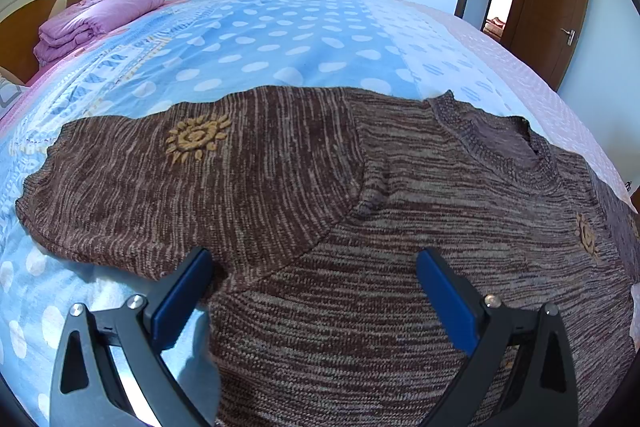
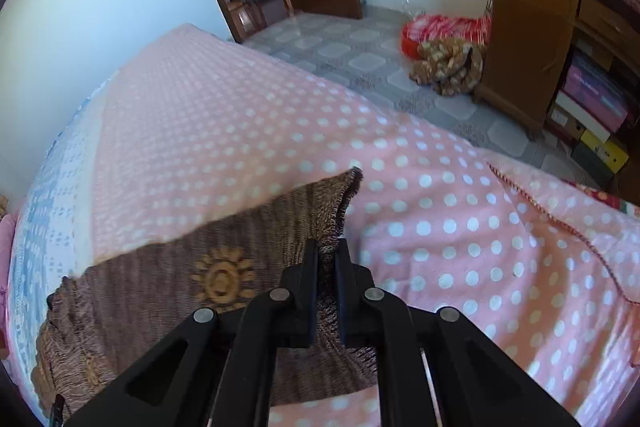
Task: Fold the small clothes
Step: 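Lift the sleeve with the right tool and fold it across the sweater body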
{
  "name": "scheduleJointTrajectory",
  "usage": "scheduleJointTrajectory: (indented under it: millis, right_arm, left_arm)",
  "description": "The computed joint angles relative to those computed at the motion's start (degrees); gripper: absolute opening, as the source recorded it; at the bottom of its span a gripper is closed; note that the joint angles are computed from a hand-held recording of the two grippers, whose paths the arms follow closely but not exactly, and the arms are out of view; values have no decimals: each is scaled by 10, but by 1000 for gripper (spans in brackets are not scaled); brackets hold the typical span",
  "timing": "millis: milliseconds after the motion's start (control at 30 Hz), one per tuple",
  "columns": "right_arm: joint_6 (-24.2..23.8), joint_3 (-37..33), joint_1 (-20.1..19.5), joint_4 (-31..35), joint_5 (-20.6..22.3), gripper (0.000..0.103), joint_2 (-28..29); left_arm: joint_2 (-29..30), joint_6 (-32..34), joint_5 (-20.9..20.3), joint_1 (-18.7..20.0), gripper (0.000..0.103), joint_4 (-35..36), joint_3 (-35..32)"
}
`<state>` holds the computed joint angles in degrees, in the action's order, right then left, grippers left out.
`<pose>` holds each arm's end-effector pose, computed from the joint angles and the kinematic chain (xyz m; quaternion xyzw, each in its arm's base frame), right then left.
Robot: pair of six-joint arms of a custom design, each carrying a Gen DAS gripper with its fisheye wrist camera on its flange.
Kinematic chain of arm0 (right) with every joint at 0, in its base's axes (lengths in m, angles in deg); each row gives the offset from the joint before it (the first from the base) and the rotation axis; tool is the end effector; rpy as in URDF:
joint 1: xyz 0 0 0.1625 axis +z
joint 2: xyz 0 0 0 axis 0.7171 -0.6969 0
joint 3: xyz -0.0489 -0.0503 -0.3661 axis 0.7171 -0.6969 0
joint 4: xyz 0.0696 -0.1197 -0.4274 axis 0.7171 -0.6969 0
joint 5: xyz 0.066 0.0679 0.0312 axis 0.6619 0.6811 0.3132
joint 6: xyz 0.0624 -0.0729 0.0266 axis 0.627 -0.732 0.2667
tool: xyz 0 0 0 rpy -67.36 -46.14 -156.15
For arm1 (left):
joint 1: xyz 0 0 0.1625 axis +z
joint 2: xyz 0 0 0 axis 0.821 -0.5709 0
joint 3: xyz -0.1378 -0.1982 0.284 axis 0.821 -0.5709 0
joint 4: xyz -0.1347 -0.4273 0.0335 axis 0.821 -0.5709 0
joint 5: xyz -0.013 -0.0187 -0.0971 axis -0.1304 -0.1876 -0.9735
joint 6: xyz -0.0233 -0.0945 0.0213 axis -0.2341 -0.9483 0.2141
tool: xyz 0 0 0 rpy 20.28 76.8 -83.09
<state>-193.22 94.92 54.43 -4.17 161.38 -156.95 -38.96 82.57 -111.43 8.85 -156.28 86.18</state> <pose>0.1309 -0.4330 0.2471 -0.1817 -0.8116 0.4271 0.3548 -0.0078 -0.4901 0.2409 0.1012 0.8786 -0.3299 0.3303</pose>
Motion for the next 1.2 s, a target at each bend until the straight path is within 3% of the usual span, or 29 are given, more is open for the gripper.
scheduleJointTrajectory:
  millis: [167,333,500,700,800,867,933,1000,1033,1100,1167,1200]
  right_arm:
    - [-1,-78,98,28,31,7,93]
    - [-17,-170,171,47,7,7,206]
    - [-26,-261,194,57,-51,7,329]
    - [11,-354,181,85,-99,7,468]
    - [7,-354,170,68,-126,10,488]
    - [14,-351,156,81,-177,12,489]
    - [12,-328,142,71,-240,12,467]
    - [-11,-249,142,1,-260,13,400]
    - [-21,-211,143,-36,-252,15,368]
    - [-40,-125,152,-127,-198,51,299]
    - [-55,-100,164,-149,-118,55,286]
    - [-56,-99,165,-136,-106,54,289]
  left_arm:
    - [-2,1,-9,3,103,-8,1]
    - [-3,3,-17,6,103,-15,1]
    - [-5,4,-29,9,103,-22,2]
    - [-7,5,-36,12,103,-25,2]
    - [-9,6,-41,14,103,-28,3]
    - [-10,6,-45,15,103,-31,4]
    - [-10,6,-48,16,103,-32,5]
    - [-10,7,-49,17,103,-33,4]
    - [-10,7,-49,17,103,-33,4]
    - [-9,7,-49,17,103,-34,4]
    - [-8,7,-50,17,103,-36,4]
    - [-8,8,-50,17,103,-37,4]
